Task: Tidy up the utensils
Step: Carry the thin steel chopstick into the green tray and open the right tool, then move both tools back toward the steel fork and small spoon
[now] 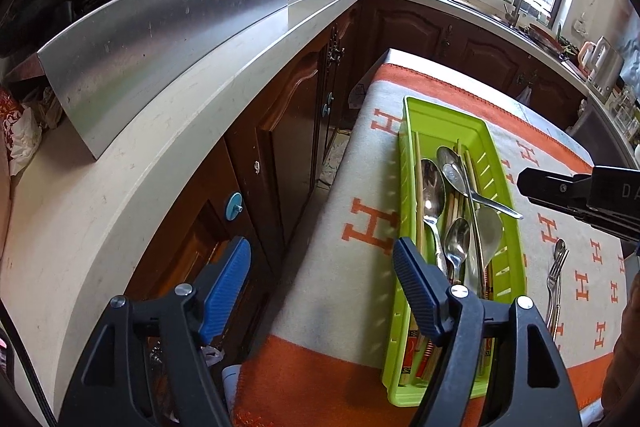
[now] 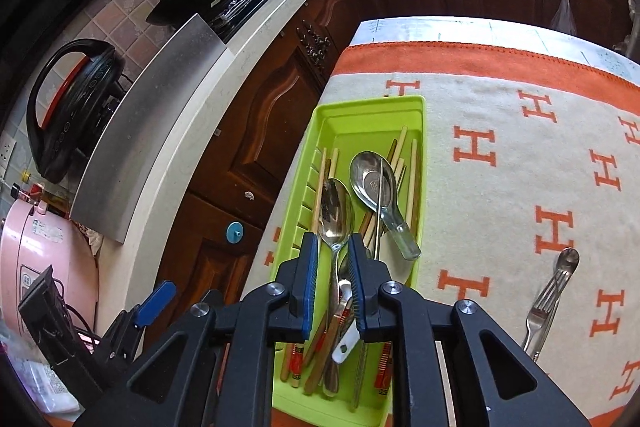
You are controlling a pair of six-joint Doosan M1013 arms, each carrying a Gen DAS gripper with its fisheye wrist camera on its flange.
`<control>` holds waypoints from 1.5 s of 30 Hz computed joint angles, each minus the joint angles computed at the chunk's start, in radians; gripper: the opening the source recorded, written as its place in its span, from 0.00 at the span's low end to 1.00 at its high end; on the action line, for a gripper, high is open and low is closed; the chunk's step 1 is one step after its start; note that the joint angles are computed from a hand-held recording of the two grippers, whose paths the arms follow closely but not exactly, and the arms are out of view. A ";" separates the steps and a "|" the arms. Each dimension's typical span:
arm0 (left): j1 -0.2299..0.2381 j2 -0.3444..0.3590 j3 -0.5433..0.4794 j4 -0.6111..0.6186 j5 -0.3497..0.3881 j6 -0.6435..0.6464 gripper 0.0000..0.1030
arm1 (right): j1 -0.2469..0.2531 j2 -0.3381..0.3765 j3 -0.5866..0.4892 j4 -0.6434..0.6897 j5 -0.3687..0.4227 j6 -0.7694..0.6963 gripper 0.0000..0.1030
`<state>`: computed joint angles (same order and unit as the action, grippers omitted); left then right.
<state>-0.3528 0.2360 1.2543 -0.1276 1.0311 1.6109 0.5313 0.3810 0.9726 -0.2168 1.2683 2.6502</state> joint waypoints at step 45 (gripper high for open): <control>-0.168 -0.049 0.002 -0.124 0.098 0.216 0.80 | 0.061 -0.396 0.525 -0.239 0.057 0.366 0.22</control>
